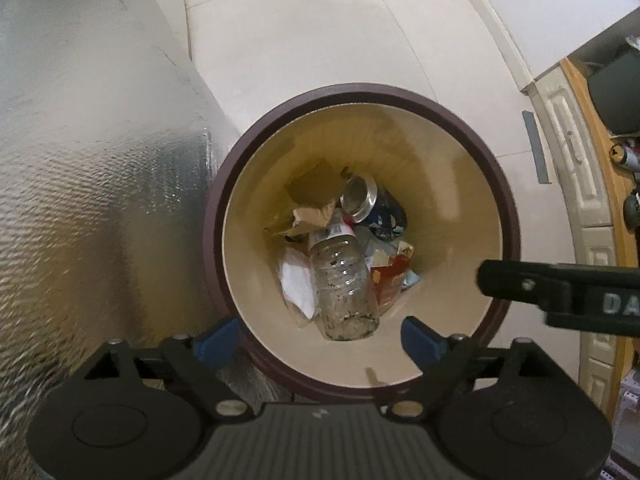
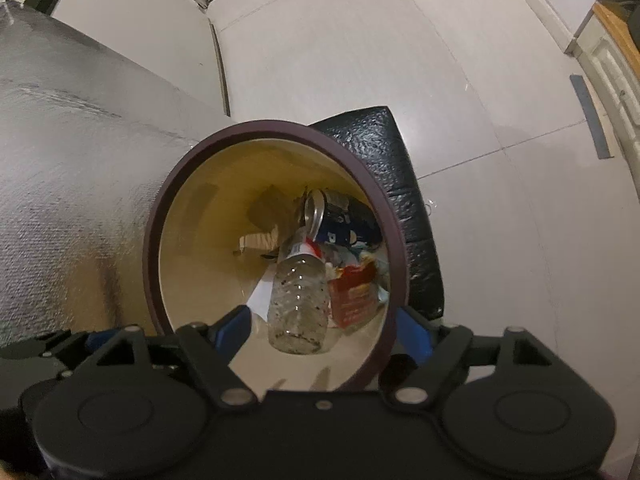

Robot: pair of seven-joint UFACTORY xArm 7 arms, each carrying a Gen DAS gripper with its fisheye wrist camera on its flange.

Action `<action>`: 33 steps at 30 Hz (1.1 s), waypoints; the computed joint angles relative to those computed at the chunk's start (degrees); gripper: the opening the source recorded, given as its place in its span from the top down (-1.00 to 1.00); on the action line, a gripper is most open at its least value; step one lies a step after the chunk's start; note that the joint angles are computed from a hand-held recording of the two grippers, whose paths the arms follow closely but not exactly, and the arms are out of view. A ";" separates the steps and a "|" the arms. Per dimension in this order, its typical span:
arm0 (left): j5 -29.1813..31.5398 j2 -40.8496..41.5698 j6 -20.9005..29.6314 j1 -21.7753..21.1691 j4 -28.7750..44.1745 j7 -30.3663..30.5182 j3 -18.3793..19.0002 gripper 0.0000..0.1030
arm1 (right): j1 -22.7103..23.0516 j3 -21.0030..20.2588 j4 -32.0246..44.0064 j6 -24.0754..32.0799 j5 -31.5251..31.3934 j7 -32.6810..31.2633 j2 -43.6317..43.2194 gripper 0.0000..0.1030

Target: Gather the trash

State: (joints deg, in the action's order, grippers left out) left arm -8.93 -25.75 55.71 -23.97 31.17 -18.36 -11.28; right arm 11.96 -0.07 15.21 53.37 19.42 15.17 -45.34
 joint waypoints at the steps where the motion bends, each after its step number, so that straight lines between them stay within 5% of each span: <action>1: -0.09 -0.94 0.60 0.00 -0.02 -0.14 0.13 -0.80 | -0.41 -0.14 0.03 1.22 -0.57 0.08 -1.58 -0.65; 10: 0.67 -7.22 5.35 -0.01 3.34 -4.41 -1.06 -1.00 | -3.98 -0.99 2.56 9.42 -4.99 -1.25 -12.92 -1.00; 23: 3.92 -20.72 16.33 1.54 11.74 -9.41 -3.30 -1.00 | -4.44 0.98 14.12 19.27 -8.06 -2.72 -21.84 -1.00; 33: 4.83 -31.63 26.14 4.88 19.92 -6.60 -2.03 -1.00 | -3.48 5.47 24.96 24.70 -8.99 0.50 -26.03 -1.00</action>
